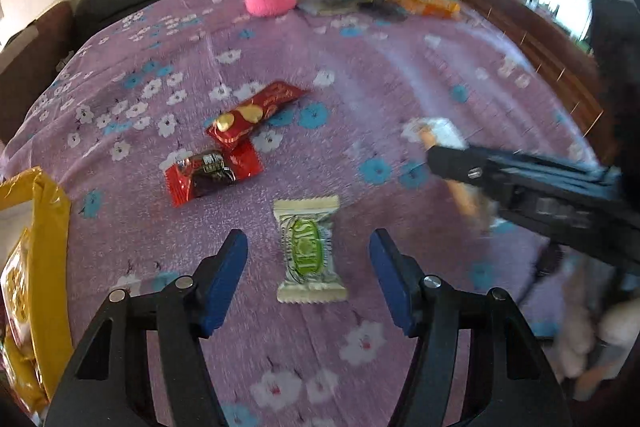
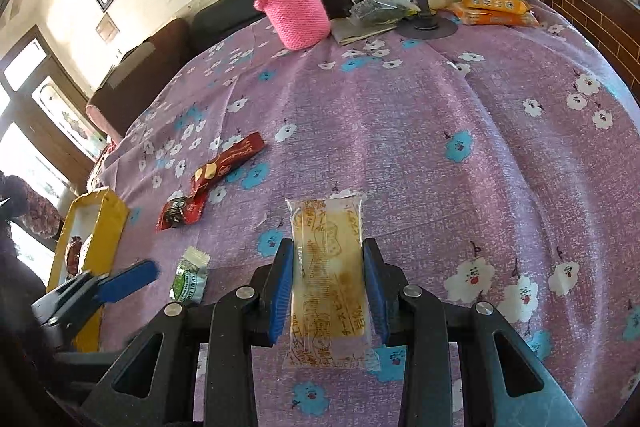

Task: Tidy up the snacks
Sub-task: 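Grasp a clear wafer packet with the right tool while the left tool grasps a green-wrapped sweet, then carry both items to the tray and open both tools to release them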

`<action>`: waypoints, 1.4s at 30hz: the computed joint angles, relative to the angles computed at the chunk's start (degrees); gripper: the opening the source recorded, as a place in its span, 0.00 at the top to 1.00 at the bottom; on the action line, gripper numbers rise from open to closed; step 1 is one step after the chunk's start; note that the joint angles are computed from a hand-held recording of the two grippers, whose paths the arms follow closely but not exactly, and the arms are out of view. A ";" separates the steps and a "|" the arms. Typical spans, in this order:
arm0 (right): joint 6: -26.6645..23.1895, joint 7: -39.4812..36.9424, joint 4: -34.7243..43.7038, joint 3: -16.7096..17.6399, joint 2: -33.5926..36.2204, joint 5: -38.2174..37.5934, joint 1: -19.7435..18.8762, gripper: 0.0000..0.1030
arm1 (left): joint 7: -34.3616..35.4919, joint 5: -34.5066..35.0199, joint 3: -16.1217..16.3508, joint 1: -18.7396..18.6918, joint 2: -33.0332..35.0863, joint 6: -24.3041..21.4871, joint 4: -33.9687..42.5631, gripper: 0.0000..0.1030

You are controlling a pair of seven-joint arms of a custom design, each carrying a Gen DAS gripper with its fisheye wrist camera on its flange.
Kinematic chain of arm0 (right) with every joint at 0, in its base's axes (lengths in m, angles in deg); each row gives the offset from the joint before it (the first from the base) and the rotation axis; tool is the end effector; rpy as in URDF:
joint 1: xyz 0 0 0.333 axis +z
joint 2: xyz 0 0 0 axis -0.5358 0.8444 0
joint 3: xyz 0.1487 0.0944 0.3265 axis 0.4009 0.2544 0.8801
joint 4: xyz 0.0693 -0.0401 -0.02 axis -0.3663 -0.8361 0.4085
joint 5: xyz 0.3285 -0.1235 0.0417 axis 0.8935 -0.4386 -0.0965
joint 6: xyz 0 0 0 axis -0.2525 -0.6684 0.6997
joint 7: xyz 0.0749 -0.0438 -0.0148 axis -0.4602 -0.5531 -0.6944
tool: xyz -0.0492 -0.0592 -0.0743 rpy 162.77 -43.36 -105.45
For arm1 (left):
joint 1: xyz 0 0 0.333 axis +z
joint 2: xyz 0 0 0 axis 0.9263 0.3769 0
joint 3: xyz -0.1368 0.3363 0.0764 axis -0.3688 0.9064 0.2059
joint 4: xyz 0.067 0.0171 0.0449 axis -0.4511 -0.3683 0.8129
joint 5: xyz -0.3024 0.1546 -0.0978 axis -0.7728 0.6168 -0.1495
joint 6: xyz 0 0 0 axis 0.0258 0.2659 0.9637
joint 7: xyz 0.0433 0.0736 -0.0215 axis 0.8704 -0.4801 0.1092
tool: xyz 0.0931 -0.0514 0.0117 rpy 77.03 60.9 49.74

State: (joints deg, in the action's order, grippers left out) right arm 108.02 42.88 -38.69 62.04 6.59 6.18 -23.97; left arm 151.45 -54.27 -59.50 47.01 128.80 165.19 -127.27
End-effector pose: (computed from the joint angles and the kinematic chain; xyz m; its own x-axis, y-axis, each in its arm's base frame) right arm 0.6195 0.1448 0.2851 -0.1360 -0.9379 -0.3191 -0.7999 0.2940 -0.5231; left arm 0.6889 -0.2863 0.2401 -0.4935 -0.8695 -0.0182 -0.7250 0.4229 -0.5436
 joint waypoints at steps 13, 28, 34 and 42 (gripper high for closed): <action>0.94 -1.56 0.11 -5.21 0.12 1.63 6.06 0.66 | 1.25 -3.27 -6.36 6.25 -3.07 5.75 -5.76 0.83; 7.16 -4.45 -0.89 -6.40 -0.13 4.11 10.72 0.66 | -1.26 -1.98 -33.10 42.63 -13.41 25.32 -32.09 0.83; 3.88 -5.99 1.47 -3.50 -1.76 3.53 13.53 0.67 | -7.54 1.46 -30.81 48.59 -14.74 29.64 -36.39 0.83; -5.89 -8.48 12.81 5.79 0.55 -1.48 13.15 0.67 | -14.65 9.05 -29.15 53.30 -12.46 31.17 -37.80 0.83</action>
